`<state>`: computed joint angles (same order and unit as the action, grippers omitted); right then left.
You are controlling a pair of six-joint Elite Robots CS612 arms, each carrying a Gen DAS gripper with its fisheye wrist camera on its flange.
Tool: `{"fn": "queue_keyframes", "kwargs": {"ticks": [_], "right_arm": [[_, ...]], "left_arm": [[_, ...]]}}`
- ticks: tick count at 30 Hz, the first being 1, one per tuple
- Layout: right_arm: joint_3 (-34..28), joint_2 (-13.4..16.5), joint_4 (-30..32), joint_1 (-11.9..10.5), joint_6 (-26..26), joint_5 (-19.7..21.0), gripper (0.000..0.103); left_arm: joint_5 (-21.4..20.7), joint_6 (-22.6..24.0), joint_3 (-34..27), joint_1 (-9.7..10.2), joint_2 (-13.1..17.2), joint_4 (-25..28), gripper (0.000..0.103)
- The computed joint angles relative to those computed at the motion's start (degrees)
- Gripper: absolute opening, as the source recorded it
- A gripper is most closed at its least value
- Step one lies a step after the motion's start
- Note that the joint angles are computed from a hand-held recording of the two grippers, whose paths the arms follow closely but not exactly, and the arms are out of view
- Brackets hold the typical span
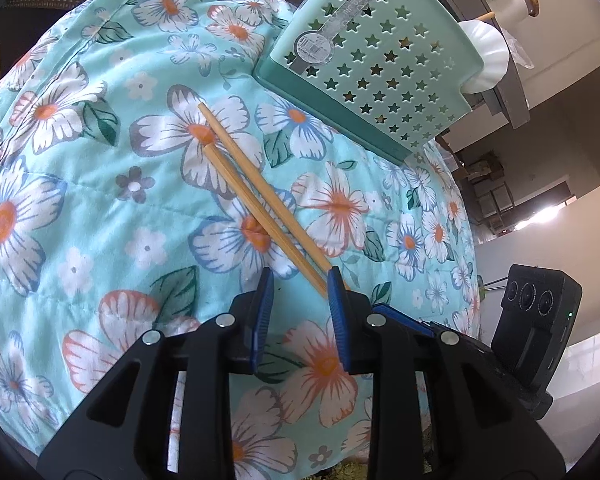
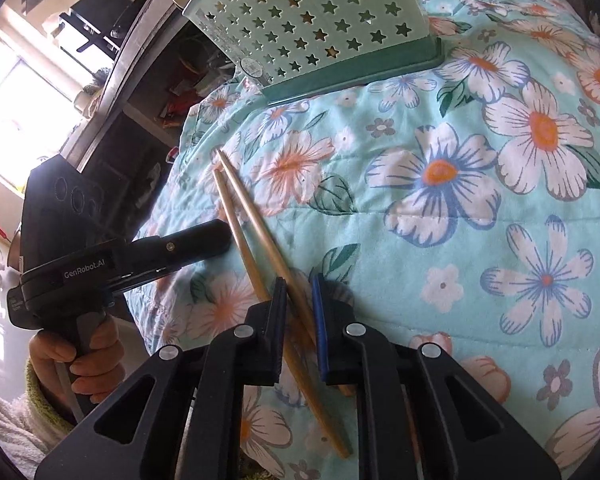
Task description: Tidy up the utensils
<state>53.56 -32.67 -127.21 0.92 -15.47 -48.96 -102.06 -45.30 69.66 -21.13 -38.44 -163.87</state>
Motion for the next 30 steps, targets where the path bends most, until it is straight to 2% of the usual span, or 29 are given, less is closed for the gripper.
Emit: {"fn": "queue_keyframes", "kwargs": {"ticks": [3,7,11,18,20,21,22,23,26,30], "right_arm": [[-0.3,0.2,0.4,-0.6,1.0,1.5,0.011],[0.9,-0.2,-1.8,-1.7,3.0,1.5,0.01],[2.7,-0.9,-5.2,-2.8,5.9,0.1,0.01],[4.0,-1.2,-5.5,-4.0,8.3,1.9,0.01],[4.3,-1.3,-6.2,-3.9,8.6,1.5,0.01],[4.5,-1.4,-6.7,-3.8,9.1,1.3,0.01],[4.7,-1.5,-7.1,-3.7,9.4,1.2,0.01],[4.9,-1.6,-7.6,-3.7,9.9,1.1,0.01],[5.7,-1.8,-9.2,-3.7,11.3,1.1,0.01],[5.7,-1.6,-10.3,-3.5,13.3,1.6,0.01]], "left_arm": [[1.1,0.2,-0.3,-0.27,-0.2,1.1,0.032],[1.7,-0.2,-1.2,-0.55,0.0,2.5,0.037],[2.0,-1.7,-2.9,-0.67,0.7,4.2,0.038],[4.9,-4.6,-5.7,-1.19,2.1,7.2,0.036],[7.3,-3.3,-6.1,-1.68,2.1,8.1,0.032],[8.6,-2.4,-6.1,-1.94,2.1,8.7,0.028],[9.8,-1.5,-6.1,-2.14,2.0,9.1,0.019],[10.1,-0.9,-6.0,-2.17,2.0,9.2,0.019],[8.5,1.1,-5.9,-1.72,1.9,9.3,0.015],[6.7,6.8,-6.4,-0.97,1.4,12.6,0.013]]}}
